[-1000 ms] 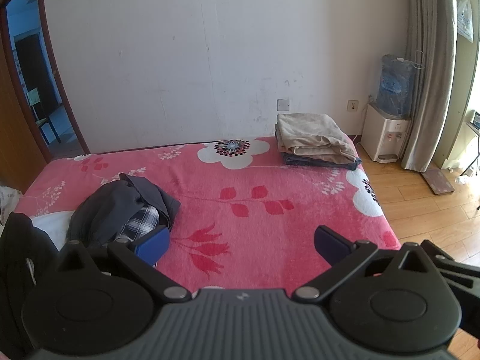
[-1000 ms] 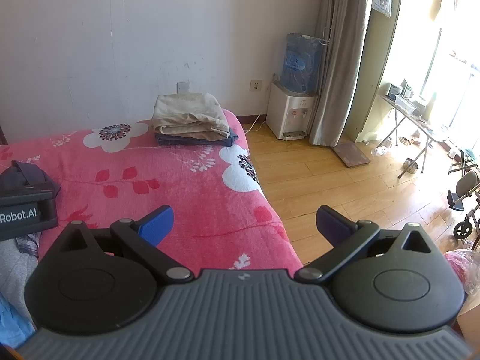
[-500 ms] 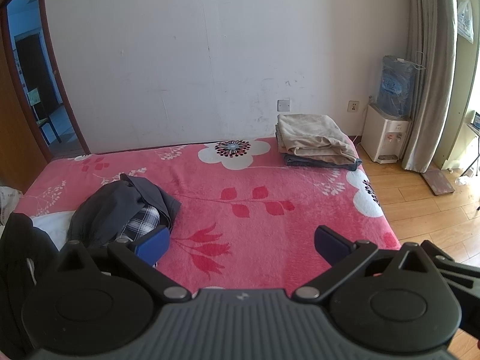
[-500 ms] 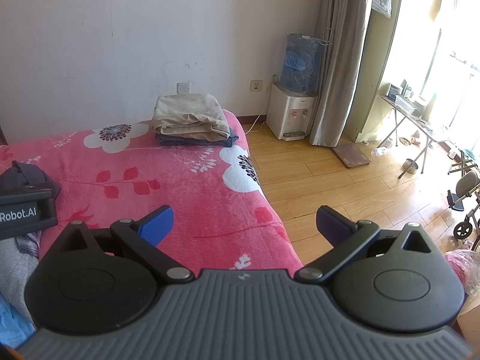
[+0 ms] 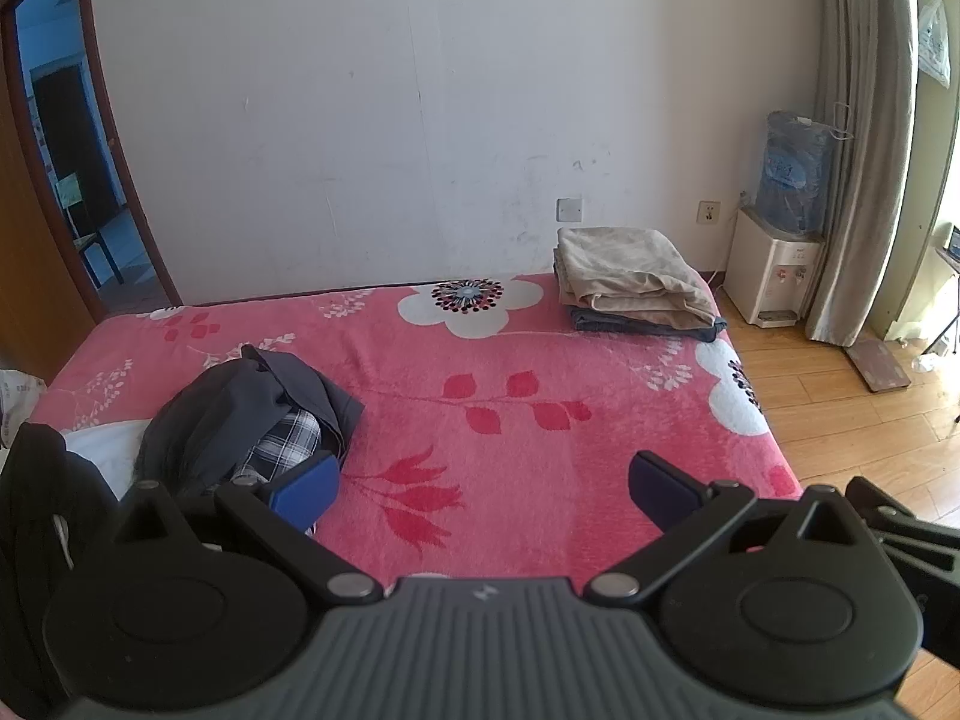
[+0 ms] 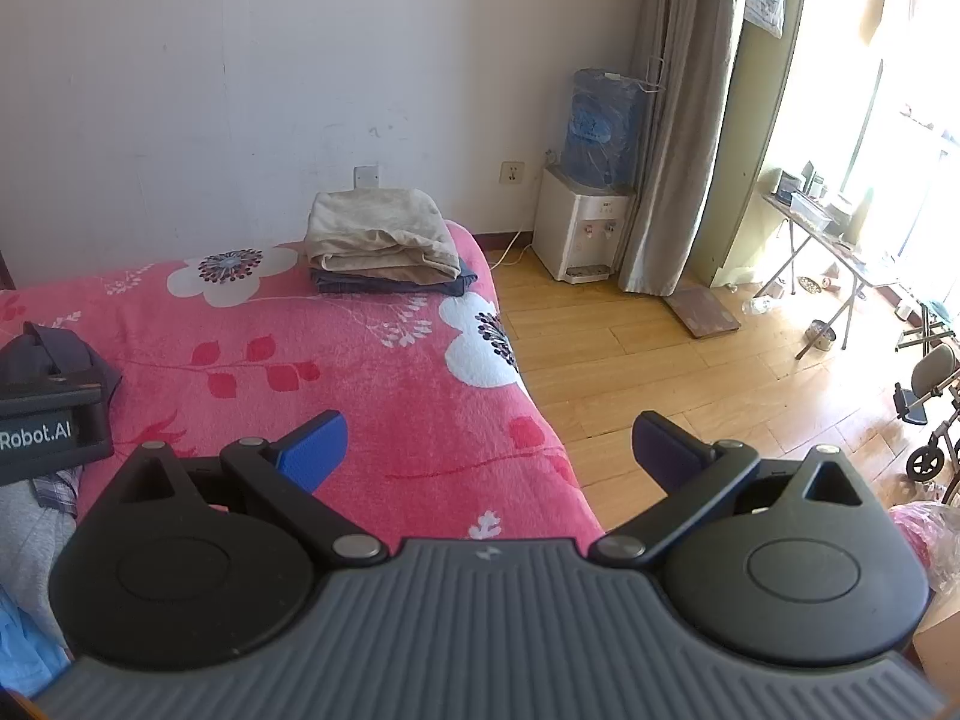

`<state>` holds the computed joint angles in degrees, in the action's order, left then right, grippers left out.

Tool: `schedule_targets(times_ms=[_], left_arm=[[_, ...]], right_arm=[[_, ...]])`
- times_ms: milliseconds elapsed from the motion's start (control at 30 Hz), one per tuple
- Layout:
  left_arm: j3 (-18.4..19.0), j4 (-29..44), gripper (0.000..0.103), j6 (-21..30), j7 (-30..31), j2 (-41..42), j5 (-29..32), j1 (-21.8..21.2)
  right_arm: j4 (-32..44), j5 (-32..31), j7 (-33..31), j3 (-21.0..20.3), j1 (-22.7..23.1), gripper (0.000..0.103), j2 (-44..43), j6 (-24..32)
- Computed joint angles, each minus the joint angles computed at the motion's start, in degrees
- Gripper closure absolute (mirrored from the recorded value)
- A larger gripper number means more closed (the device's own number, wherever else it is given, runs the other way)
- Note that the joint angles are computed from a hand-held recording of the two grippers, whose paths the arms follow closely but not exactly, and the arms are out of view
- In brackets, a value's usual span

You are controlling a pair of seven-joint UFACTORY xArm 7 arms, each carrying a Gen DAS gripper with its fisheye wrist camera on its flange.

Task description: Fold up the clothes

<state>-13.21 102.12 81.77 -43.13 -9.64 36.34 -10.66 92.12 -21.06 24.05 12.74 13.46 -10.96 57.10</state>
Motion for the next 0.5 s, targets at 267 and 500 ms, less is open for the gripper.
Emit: schedule_targets(times_ms=[267,500], left_arm=[[0.0,-0.2,0.0,-0.2,0.0,0.0,0.3,0.0],[0.1,-0.2,0.0,-0.4,0.3,0.0,0.3,0.1]], right_arm=[[0.1,0.2,0.1,0.0,0.1,0.001,0.1,-0.1],[0.0,0.2,0.0,0.0,0.3,0.001,0.2,0.0]])
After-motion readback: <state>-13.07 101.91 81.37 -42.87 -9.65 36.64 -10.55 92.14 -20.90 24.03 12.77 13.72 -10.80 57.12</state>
